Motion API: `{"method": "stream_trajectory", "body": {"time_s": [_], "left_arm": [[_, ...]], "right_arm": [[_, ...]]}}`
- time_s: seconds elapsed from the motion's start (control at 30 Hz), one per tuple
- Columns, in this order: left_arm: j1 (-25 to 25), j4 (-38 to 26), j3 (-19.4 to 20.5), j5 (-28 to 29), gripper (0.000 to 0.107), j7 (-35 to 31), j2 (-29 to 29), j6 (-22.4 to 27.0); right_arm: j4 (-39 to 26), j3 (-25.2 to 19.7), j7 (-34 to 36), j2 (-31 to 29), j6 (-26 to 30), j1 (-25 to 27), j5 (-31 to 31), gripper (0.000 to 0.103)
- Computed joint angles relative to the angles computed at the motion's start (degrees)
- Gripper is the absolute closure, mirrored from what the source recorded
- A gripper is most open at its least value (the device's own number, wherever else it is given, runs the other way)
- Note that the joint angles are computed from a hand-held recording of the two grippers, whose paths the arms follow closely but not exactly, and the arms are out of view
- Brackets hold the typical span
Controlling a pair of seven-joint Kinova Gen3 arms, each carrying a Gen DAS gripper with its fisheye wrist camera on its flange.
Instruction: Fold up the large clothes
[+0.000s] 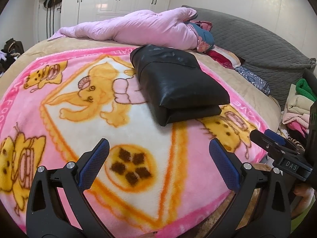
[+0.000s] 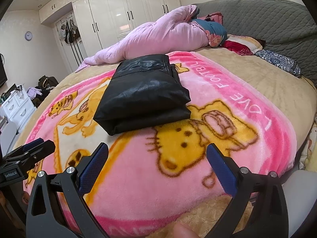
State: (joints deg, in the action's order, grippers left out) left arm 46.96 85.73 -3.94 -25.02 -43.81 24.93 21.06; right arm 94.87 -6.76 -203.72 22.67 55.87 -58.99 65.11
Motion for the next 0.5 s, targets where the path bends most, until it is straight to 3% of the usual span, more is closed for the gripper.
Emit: {"method": "stream_trajectory", "body": {"time_s": [0.5], "left_arm": [[0.2, -0.3, 0.0, -0.4, 0.013, 0.1, 0.2, 0.4]], "right_arm": [[0.0, -0.1, 0.0, 0.1, 0.1, -0.1, -0.1, 0.004]]}}
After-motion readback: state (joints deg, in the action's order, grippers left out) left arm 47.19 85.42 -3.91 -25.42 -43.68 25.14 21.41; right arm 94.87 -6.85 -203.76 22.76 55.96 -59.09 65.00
